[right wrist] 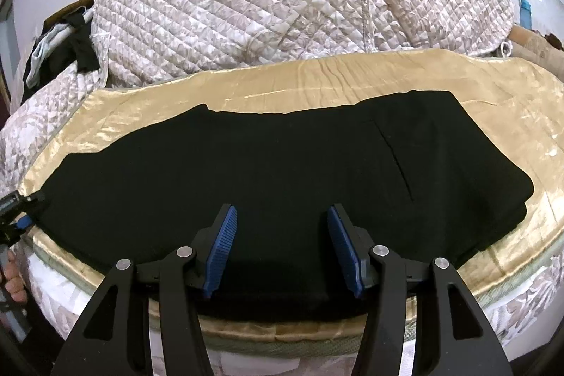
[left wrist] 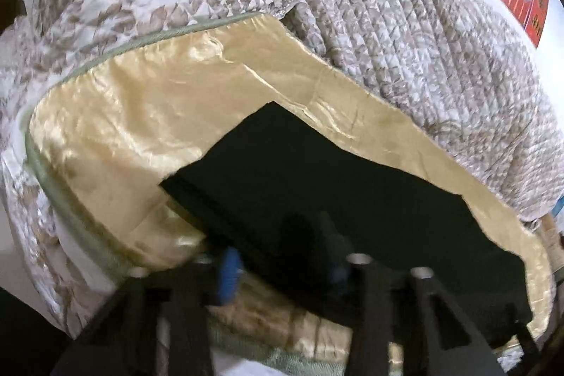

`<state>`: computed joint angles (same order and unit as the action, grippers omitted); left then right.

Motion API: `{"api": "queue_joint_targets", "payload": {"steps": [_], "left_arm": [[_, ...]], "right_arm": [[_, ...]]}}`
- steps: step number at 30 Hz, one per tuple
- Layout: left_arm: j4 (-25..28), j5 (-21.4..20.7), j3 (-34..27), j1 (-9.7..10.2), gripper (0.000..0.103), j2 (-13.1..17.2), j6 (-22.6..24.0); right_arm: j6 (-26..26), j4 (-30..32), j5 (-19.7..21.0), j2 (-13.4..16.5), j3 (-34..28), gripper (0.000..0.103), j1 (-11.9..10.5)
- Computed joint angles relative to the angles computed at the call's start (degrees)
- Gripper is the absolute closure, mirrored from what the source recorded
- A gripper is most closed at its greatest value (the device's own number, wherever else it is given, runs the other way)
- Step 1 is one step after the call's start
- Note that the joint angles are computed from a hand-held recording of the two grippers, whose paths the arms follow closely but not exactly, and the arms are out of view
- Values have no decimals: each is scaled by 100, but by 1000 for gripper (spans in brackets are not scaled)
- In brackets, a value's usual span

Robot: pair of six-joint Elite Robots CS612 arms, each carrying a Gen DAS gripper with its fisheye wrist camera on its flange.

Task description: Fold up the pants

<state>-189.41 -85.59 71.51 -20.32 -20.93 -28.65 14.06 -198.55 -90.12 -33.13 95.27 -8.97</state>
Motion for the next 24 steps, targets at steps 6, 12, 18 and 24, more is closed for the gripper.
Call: {"api": "queue_joint_targets", "payload": {"steps": [6,12,18,24], "left_arm": [[135,-211,-64,-35,94,-100,405],[224,-750,-294,-222,95,-177,1316],[372,-1782,-547,-547,98,-152,2530],[717,-2334,-383,-773,99,-138,3069]], "right_arm": [[140,-17,30,-35,37,49,-20],[415,-70,150,-76,92,49,-82],[714,-217,174,-120,175,49,-160],[994,-286,174,-180,289,49,-269]]}}
